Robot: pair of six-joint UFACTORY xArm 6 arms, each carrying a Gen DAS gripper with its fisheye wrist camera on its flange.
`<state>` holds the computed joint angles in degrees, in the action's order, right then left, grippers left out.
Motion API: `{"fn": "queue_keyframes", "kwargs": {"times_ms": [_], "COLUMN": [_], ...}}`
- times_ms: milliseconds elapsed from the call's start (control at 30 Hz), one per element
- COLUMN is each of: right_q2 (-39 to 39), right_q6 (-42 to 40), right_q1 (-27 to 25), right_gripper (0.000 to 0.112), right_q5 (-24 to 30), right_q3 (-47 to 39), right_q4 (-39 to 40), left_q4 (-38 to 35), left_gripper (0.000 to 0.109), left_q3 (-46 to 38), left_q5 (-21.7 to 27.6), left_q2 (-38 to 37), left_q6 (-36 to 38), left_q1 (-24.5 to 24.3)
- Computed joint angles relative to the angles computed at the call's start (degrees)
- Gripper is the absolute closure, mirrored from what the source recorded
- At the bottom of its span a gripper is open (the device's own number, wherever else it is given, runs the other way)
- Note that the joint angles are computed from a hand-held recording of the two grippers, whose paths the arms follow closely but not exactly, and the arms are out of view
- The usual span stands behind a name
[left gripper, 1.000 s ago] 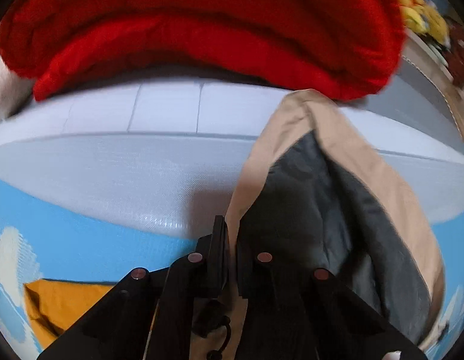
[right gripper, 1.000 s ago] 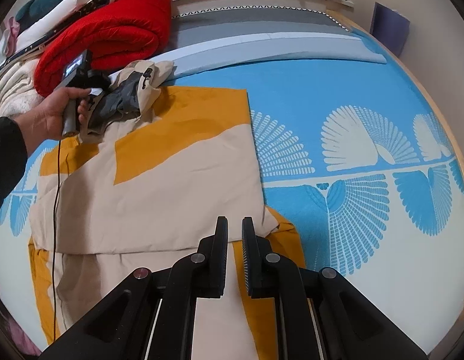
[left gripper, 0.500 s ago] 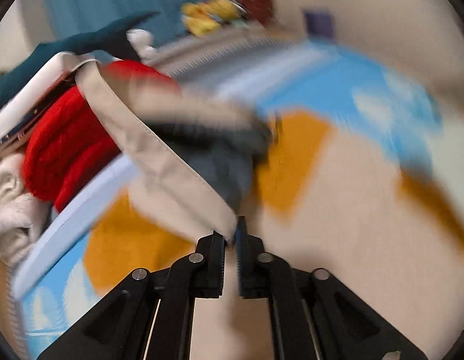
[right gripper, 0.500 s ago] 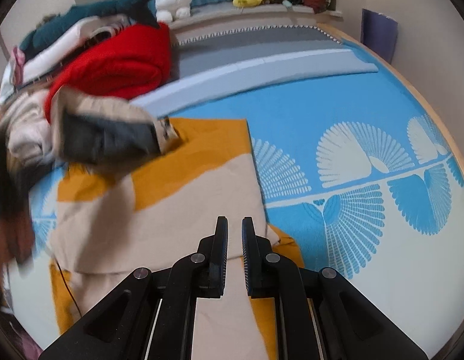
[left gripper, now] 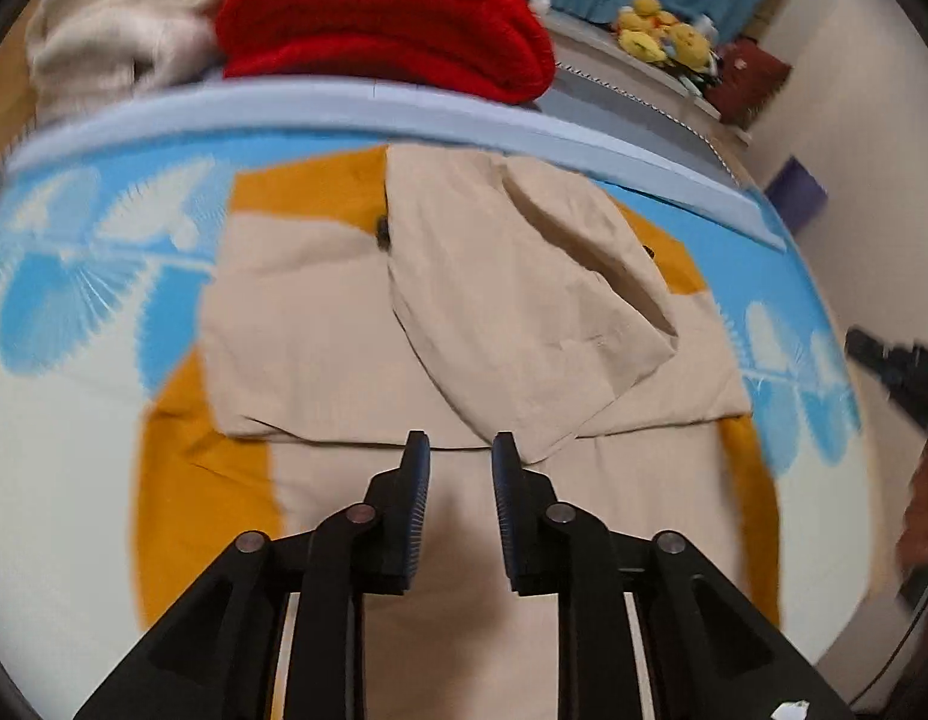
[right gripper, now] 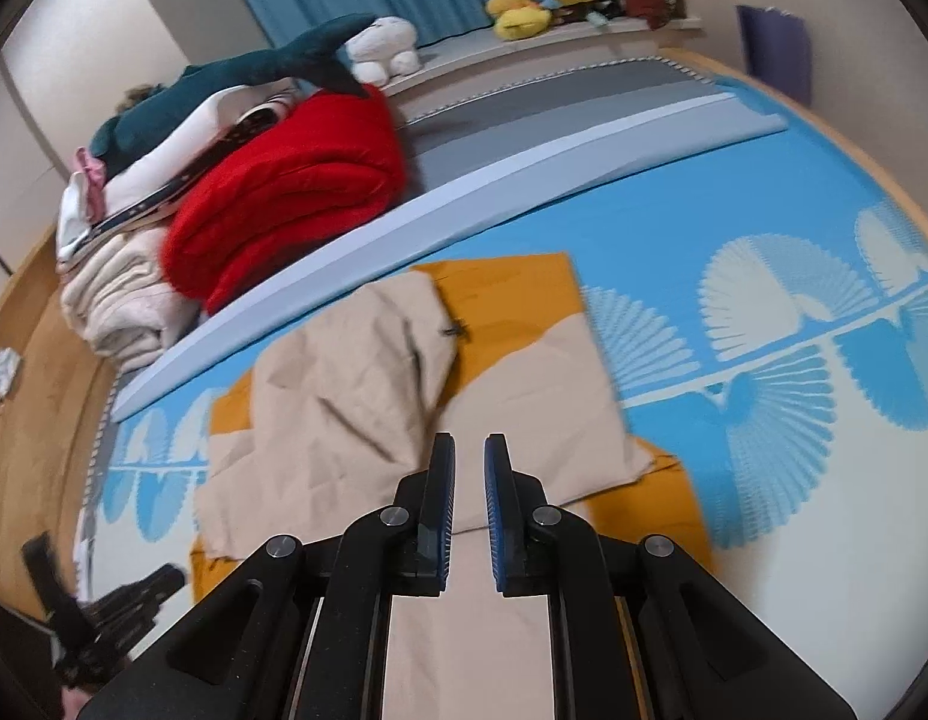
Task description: Fold large clothes
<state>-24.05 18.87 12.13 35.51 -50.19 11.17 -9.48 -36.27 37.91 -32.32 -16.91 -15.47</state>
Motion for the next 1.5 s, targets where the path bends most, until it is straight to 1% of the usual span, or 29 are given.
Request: {"fn": "queue_keyframes", "kwargs": {"times_ms": [67,133,167,200,300,433,533,600,633,667,700,733,800,867,900,933,1000,1067,1100,1133,1200,1267,1300,1333,1367,1400,1433,1467,1500], "right_q2": [0.97,3.38,4.57,5.81,9.89,15.88,20.39,22.42,23.44,24.15,24.86,25.12,24.52,22.77,22.46,22.86,24.69,25.03,24.6,23.74,22.2,21.77,22.16,23.16,24.29,25.83,26.81,27.73,28.21], "right_q6": [-1.43,-2.98,-3.14,-3.53,-5.97,-7.67,-8.42,-7.92,-8.01,-8.49,-9.51,-10.77,-16.07,-13.59,-9.79,-4.71,3.5,6.47,7.04,6.25,3.63,-4.97,-10.44,-15.34,-17.85,-20.01,-21.15,-20.39,-17.64], "right_q1": [0.51,1.29,1.74,2.15,3.23,4.27,5.08,5.6,5.83,5.91,5.96,6.05,6.22,5.95,5.5,4.49,2.77,2.27,2.23,2.61,3.98,5.67,6.27,6.57,6.65,6.39,6.39,6.44,6.52], "right_gripper": [0.101,0.101,0.1,0.1,0.097,0.078,0.078,0.078,0.078,0.078,0.078,0.085,0.112,0.112,0.112,0.112,0.112,0.112,0.111,0.107,0.106,0.09,0.067,0.056,0.056,0.06,0.094,0.112,0.111], "right_q5": [-0.88,-0.92,-0.87,-0.94,-1.85,-2.17,-2.44,-3.2,-3.66,-4.03,-4.71,-5.45,-8.69,-13.06,-13.23,-11.6,-5.16,-3.28,-3.92,-6.61,-12.66,-17.55,-17.65,-16.49,-14.77,-12.12,-11.27,-11.1,-12.36], "right_q3": [0.38,-0.26,-0.75,-1.32,-3.29,-6.14,-8.46,-9.18,-9.4,-9.48,-9.39,-9.05,-7.31,-4.97,-4.57,-4.66,-5.57,-5.01,-4.47,-3.8,-3.27,-3.56,-4.29,-5.41,-6.5,-7.71,-8.05,-8.09,-7.23], "right_q4": [3.17,7.01,7.8,8.58,11.2,15.04,16.81,16.58,17.15,18.34,20.59,22.66,30.0,30.28,26.83,20.98,11.03,10.33,11.07,12.21,12.62,19.86,25.42,30.52,33.21,35.6,37.34,36.99,34.92], "left_q4": [-8.86,-19.77,-23.33,-26.47,-33.74,-39.75,-44.08,-46.96,-47.8,-48.35,-46.5,-44.78,-41.68,-30.66,-24.67,-18.67,-7.77,-5.03,-3.5,-0.56,5.23,4.71,1.69,-2.52,-6.17,-10.64,-13.99,-15.49,-15.12], "left_gripper": [0.089,0.08,0.071,0.068,0.068,0.068,0.069,0.074,0.084,0.109,0.107,0.108,0.108,0.108,0.107,0.106,0.098,0.097,0.098,0.096,0.086,0.084,0.084,0.084,0.084,0.084,0.084,0.084,0.085], "left_q3": [-2.66,-3.89,-3.95,-4.33,-5.04,-5.86,-6.3,-6.25,-6.13,-6.29,-6.22,-6.16,-6.71,-7.53,-8.11,-8.84,-10.19,-9.43,-8.96,-8.61,-8.25,-7.05,-6.97,-7.31,-7.75,-7.9,-8.2,-8.56,-8.29], "left_q5": [0.68,0.72,1.59,2.0,2.87,1.86,1.05,0.95,1.23,1.92,0.6,-0.48,-2.01,-3.82,-3.23,-1.56,3.51,3.42,1.88,0.05,-3.14,-7.35,-8.41,-8.41,-8.06,-7.0,-5.17,-3.48,-2.26], "left_q2": [5.06,8.54,9.28,10.97,15.32,18.28,19.83,20.56,20.63,20.78,20.07,19.32,16.98,16.46,17.73,19.29,21.39,20.23,18.94,17.62,15.55,14.33,14.71,15.78,17.04,18.19,19.39,20.68,21.78], "left_q6": [2.54,7.3,9.11,10.08,11.5,12.86,14.62,15.92,16.57,17.65,17.09,16.86,16.14,9.77,7.73,4.89,-3.05,-7.58,-8.92,-10.38,-13.29,-12.74,-9.76,-5.66,-2.44,1.1,3.83,5.37,4.96], "left_q1": [1.79,3.03,3.85,4.32,5.95,6.54,6.32,6.09,5.98,5.82,4.68,4.19,2.65,0.73,0.25,0.06,-0.04,-0.06,-0.3,-0.84,-1.79,-2.38,-2.72,-2.99,-3.13,-3.27,-3.14,-2.89,-2.86]}}
